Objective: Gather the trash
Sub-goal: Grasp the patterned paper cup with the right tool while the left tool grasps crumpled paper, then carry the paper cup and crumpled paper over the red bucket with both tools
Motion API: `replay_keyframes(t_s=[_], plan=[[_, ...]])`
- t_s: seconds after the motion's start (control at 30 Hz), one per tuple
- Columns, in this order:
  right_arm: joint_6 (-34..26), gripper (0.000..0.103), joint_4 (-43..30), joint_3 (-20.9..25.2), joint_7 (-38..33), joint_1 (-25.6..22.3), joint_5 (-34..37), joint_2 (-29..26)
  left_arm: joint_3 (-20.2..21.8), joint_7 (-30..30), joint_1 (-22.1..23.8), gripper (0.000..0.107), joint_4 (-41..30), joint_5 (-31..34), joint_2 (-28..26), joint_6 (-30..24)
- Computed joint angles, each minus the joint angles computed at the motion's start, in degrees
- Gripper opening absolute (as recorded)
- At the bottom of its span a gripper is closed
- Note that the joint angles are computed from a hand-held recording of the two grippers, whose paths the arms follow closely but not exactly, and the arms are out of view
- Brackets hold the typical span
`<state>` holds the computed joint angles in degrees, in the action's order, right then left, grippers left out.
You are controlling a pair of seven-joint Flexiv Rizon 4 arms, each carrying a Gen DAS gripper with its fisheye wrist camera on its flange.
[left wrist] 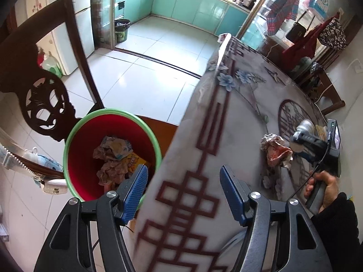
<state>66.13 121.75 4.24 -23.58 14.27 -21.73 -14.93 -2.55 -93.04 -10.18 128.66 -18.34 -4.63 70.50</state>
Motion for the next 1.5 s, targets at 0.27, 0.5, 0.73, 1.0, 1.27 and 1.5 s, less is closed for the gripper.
replay_keyframes(t_s=[0.27, 0.5, 0.73, 1.0, 1.27, 1.5], plan=[[4.03, 0.044, 6.83, 3.6, -12.87, -3.55, 6.52, 7.56, -5.22, 1.79, -2.85, 0.065, -8.31, -3.6, -7.02, -0.9], [-2.25, 0.044, 13.76, 4.68, -22.27, -5.43, 13.39, 20.47, -8.41, 1.97, -7.51, 0.065, -21.52, -3.83, -18.77, -4.45], [-4.59, 0.044, 15.17, 5.27, -22.31, -7.24, 6.97, 25.35, -4.54, -8.22, -13.31, 0.065, -33.3, 3.26, -28.48, -9.33], [-2.66, 0.044, 14.11, 4.58, -25.83, -6.48, 7.77, 24.08, -4.64, -9.8, -13.79, 0.033, -31.93, 7.96, -28.51, -5.03], [-1.46, 0.044, 14.25, 5.48, -26.65, -5.44, 8.3, 24.12, -7.76, -6.73, -11.21, 0.027, -25.18, 4.85, -23.51, 0.36], [-1.26, 0.044, 14.18, 6.51, -25.87, -4.42, 7.02, 24.65, -8.42, -4.13, -10.26, 0.027, -18.82, 2.42, -17.58, 3.75]])
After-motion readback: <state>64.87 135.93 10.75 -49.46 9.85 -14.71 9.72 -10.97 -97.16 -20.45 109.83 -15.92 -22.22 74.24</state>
